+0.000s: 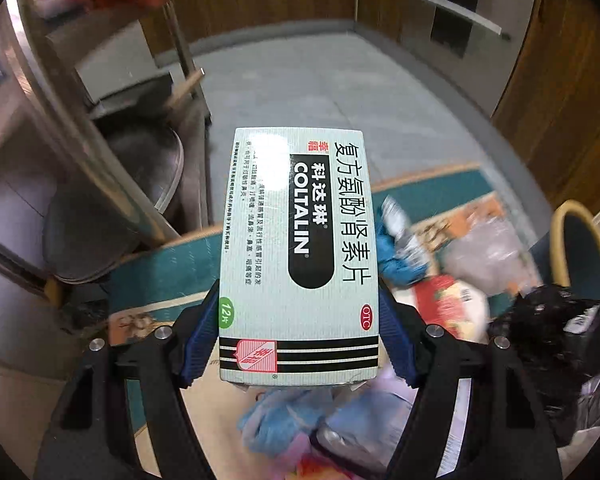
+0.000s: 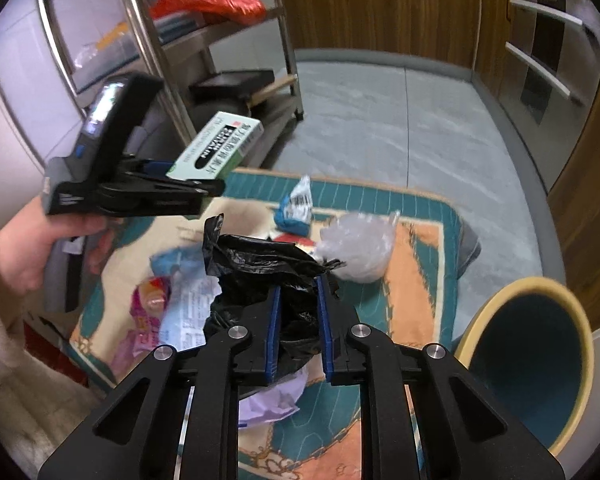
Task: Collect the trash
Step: 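Carry the black bag with the right tool over the teal bin and release it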
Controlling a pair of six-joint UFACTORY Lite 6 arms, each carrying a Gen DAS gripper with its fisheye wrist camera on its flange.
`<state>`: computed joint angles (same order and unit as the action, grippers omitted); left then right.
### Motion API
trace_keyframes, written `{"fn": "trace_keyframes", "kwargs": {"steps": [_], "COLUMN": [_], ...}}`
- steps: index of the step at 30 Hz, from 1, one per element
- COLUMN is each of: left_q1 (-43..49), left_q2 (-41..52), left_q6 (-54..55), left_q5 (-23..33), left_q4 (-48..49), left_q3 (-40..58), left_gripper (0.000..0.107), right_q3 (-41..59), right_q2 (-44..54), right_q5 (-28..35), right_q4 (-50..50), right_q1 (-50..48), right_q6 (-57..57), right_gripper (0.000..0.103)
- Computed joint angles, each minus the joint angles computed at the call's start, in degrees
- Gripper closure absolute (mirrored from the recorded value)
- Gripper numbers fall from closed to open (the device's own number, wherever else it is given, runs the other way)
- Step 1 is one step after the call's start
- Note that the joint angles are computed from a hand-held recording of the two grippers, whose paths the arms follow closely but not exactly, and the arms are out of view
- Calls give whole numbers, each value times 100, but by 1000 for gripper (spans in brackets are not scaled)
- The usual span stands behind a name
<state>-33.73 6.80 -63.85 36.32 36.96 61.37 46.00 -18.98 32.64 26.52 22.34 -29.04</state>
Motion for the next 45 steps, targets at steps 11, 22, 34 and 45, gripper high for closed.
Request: {"fn": "trace_keyframes", "kwargs": {"steps": [11, 22, 34, 45], "left_q1": [-1813, -3048, -3300, -3256], "left_q2": [-1458, 230, 1992, 3845], "left_q6": [-1507, -1738, -757, 552], "left_q5": [1368, 1677, 1280, 1122], "left_q4": [679, 1227, 858, -169], "left_q3": [183, 1991, 3639, 5883], "left_gripper": [36, 36, 36, 36], "right_q3": [52, 389, 1192, 1422], "right_q2": [-1397, -2026, -75, 626], "right_q5": [677, 2056, 2052, 2132], "right_q4": [-105, 1451, 2238, 2225], "right_q1": [-573, -3583, -5776, -6551], "right_q6": [221, -1735, -2933, -3218], "right_gripper": [86, 86, 86, 86]}}
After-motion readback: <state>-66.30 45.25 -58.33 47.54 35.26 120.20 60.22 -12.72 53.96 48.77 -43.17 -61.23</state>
